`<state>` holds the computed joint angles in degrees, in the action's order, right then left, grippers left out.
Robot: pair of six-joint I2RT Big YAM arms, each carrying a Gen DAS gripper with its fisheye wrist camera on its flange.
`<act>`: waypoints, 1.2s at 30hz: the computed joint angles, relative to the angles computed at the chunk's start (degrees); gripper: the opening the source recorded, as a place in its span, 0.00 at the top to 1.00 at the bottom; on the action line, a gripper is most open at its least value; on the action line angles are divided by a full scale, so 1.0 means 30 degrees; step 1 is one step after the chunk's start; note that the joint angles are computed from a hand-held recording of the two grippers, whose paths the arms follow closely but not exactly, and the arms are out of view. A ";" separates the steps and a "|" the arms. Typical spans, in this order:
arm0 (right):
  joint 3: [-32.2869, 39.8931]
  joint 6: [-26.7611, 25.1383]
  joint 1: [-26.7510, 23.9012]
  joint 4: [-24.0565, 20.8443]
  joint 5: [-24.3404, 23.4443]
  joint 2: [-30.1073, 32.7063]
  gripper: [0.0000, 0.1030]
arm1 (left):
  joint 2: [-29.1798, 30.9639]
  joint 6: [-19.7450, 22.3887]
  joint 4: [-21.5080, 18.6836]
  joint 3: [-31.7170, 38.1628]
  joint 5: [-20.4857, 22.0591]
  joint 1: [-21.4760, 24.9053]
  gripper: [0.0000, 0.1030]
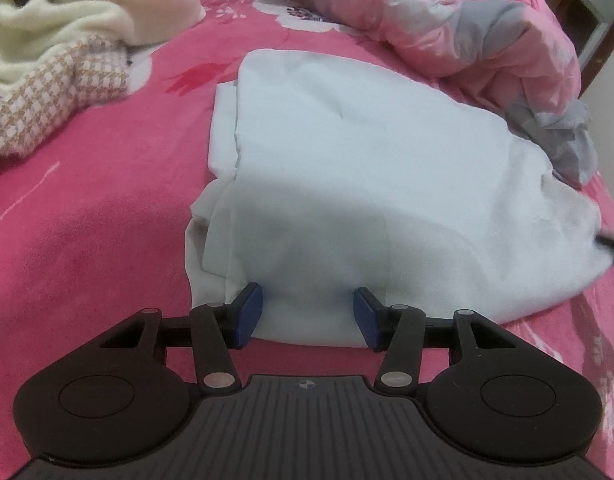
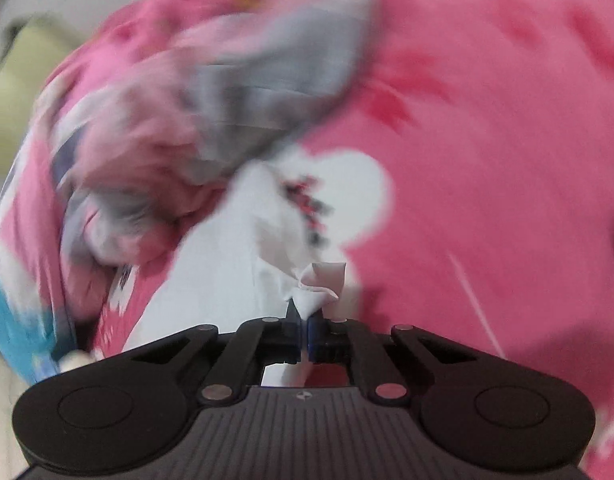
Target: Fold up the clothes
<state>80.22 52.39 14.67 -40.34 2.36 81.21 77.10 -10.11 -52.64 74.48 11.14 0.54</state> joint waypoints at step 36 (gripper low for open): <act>1.2167 -2.1489 0.7575 -0.6668 -0.6243 0.8787 0.97 | -0.3202 -0.3368 0.1503 -0.2877 0.5024 0.4138 0.51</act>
